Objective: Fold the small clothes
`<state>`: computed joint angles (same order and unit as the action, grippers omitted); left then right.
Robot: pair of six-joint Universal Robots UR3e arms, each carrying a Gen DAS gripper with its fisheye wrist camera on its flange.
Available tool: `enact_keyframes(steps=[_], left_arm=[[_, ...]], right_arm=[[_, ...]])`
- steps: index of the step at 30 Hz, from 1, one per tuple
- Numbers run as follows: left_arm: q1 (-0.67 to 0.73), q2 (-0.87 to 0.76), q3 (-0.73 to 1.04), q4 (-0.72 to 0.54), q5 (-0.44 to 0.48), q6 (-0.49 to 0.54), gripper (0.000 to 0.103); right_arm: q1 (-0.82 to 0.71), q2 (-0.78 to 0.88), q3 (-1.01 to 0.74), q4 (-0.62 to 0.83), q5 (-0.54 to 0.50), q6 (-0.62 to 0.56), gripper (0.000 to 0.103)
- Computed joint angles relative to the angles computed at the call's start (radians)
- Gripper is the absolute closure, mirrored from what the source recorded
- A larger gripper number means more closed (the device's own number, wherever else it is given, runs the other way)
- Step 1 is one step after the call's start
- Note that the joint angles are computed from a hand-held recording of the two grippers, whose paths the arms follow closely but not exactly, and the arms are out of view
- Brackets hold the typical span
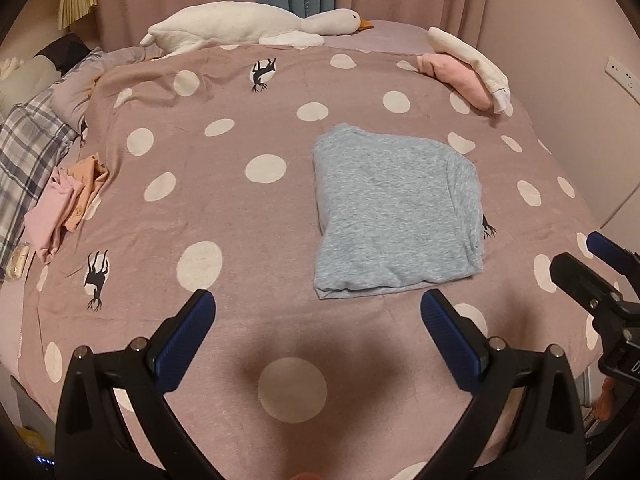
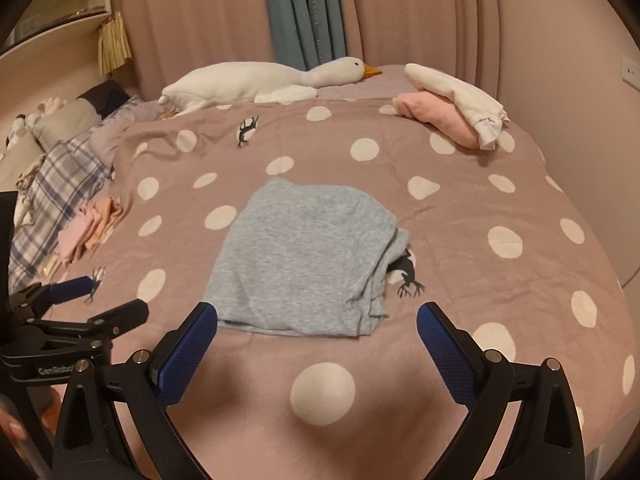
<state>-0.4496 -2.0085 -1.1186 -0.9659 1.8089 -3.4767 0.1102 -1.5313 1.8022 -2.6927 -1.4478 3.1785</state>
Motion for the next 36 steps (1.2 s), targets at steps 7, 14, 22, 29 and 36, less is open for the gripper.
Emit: enact_keyframes(steps=[7, 14, 22, 29, 36], left_arm=[[-0.008, 0.006, 0.014, -0.007, 0.035, -0.007, 0.000], [-0.019, 0.014, 0.028, -0.012, 0.057, -0.013, 0.000], [-0.027, 0.009, 0.048, -0.028, 0.070, -0.017, 0.000], [-0.034, 0.018, 0.041, -0.028, 0.085, -0.025, 0.000], [-0.047, 0.008, 0.057, -0.031, 0.110, -0.017, 0.000]], right_arm=[[0.024, 0.007, -0.022, 0.013, -0.022, -0.010, 0.004], [0.027, 0.003, -0.030, 0.016, -0.012, -0.009, 0.004], [0.026, -0.003, -0.027, 0.019, -0.001, -0.006, 0.004], [0.017, -0.010, -0.022, 0.032, 0.021, 0.003, 0.004], [0.015, -0.023, -0.009, 0.038, 0.029, 0.006, 0.004]])
